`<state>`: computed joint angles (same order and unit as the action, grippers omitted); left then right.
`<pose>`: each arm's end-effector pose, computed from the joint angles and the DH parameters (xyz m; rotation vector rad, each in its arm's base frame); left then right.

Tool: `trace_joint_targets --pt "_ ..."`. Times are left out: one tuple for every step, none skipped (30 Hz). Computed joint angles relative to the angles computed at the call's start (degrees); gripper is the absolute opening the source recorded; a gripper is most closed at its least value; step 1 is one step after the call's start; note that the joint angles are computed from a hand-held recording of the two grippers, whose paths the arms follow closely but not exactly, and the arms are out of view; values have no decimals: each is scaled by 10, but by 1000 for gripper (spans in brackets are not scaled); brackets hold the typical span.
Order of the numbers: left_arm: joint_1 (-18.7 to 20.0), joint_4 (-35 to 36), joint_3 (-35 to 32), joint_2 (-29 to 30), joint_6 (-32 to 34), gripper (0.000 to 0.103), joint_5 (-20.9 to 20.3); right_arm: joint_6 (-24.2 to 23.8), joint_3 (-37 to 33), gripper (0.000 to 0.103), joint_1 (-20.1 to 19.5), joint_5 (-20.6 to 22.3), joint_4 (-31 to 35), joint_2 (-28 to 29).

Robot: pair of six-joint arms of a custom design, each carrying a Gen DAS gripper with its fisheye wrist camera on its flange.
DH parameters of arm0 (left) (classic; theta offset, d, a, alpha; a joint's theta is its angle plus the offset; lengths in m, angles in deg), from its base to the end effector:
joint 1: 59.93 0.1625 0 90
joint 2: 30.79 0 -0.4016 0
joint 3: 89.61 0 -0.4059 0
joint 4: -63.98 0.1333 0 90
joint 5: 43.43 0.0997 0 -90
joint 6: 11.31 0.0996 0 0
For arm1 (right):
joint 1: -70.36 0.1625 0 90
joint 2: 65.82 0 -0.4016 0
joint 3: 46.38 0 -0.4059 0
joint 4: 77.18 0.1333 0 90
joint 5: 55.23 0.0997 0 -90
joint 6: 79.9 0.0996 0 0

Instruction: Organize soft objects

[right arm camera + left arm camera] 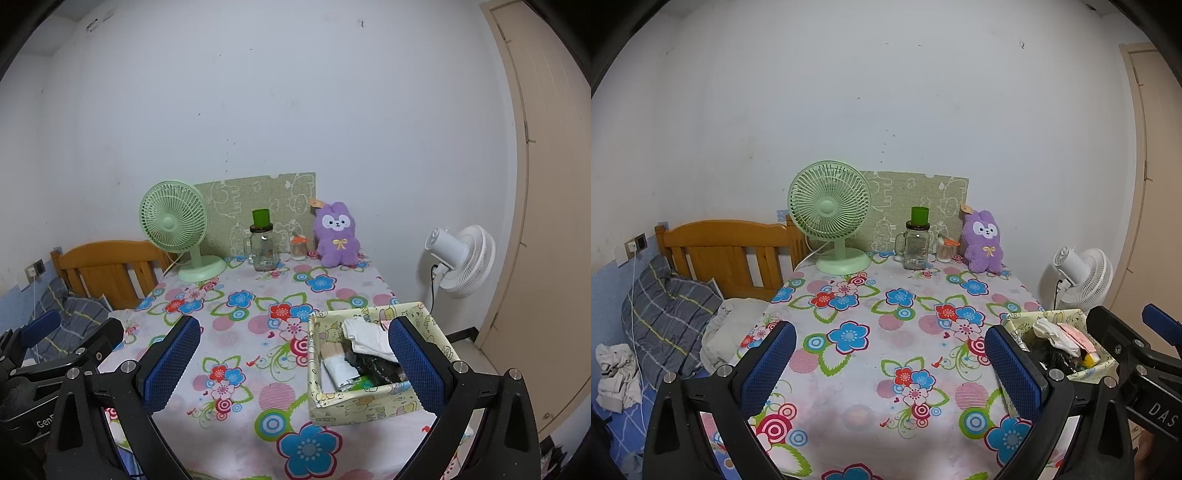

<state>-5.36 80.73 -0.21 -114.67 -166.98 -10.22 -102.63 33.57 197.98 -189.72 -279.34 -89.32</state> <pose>-0.0899 -0.5000 0.4098 0.3482 1.9867 -1.3656 0.4822 -0.5216 0.0267 0.6943 -2.1397 1.2687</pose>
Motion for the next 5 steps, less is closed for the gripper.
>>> trace_joint_targets --pt "0 0 0 0 0 103 0 0 0 103 0 0 0 0" --pt "0 0 0 0 1 103 0 0 0 103 0 0 0 0" --pt "0 -1 0 0 1 103 0 1 0 103 0 -1 1 0" --pt "0 0 0 0 2 103 -2 1 -2 103 0 -1 3 1" --pt "1 0 -1 1 2 103 -2 3 -3 103 -1 -2 5 1"
